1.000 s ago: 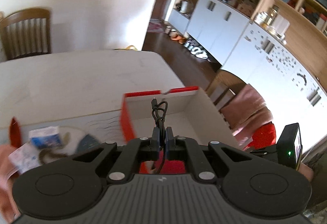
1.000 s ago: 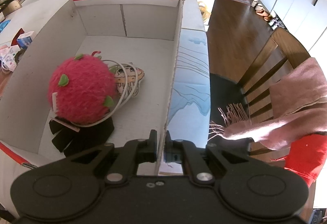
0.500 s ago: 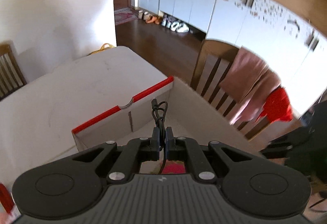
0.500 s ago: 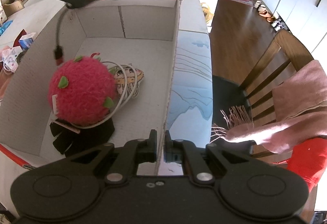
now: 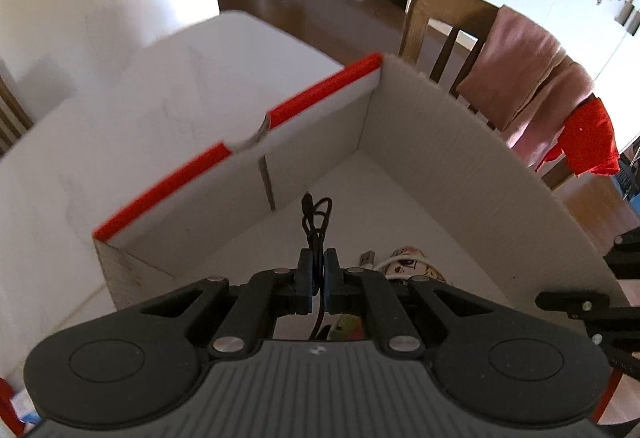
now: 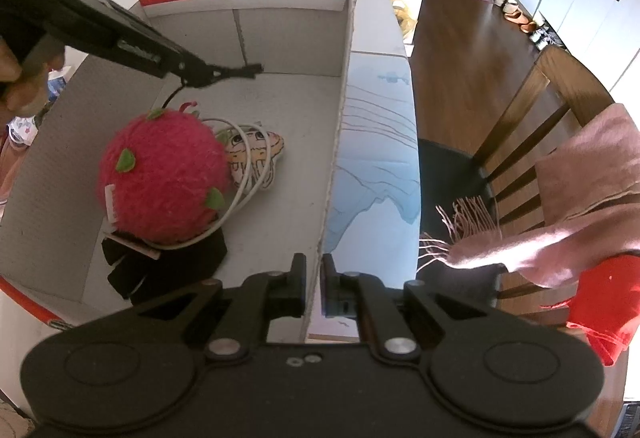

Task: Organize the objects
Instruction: 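Carry the black cable with the left gripper and lower it into the box, then open the left gripper to drop the black cable in the box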

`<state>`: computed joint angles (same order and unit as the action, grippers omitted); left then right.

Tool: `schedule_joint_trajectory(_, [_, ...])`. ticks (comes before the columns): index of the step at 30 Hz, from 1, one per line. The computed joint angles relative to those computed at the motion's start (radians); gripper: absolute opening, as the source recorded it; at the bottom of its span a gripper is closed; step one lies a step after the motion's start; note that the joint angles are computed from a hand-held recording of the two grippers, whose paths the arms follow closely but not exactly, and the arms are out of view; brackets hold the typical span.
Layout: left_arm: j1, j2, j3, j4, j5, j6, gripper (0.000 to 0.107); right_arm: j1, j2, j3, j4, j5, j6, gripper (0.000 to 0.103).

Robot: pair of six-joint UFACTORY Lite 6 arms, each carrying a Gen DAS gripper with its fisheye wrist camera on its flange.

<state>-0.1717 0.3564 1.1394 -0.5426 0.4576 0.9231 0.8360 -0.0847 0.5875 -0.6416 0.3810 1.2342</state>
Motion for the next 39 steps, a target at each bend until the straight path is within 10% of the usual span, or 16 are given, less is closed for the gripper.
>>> schedule_joint_trajectory(11, [0.032, 0.104, 0.095, 0.025, 0.093, -0.109, 0.006, -0.007, 0.009, 0.004, 0.018, -0.005, -0.015, 0.006])
schedule_joint_trajectory(17, [0.014, 0.077, 0.064, 0.011, 0.055, -0.134, 0.032, -0.009, 0.004, 0.000, 0.022, -0.006, -0.030, 0.006])
schedule_joint_trajectory(39, [0.123, -0.459, -0.288, -0.103, 0.087, -0.109, 0.050, -0.035, -0.017, -0.018, 0.078, -0.041, -0.173, 0.008])
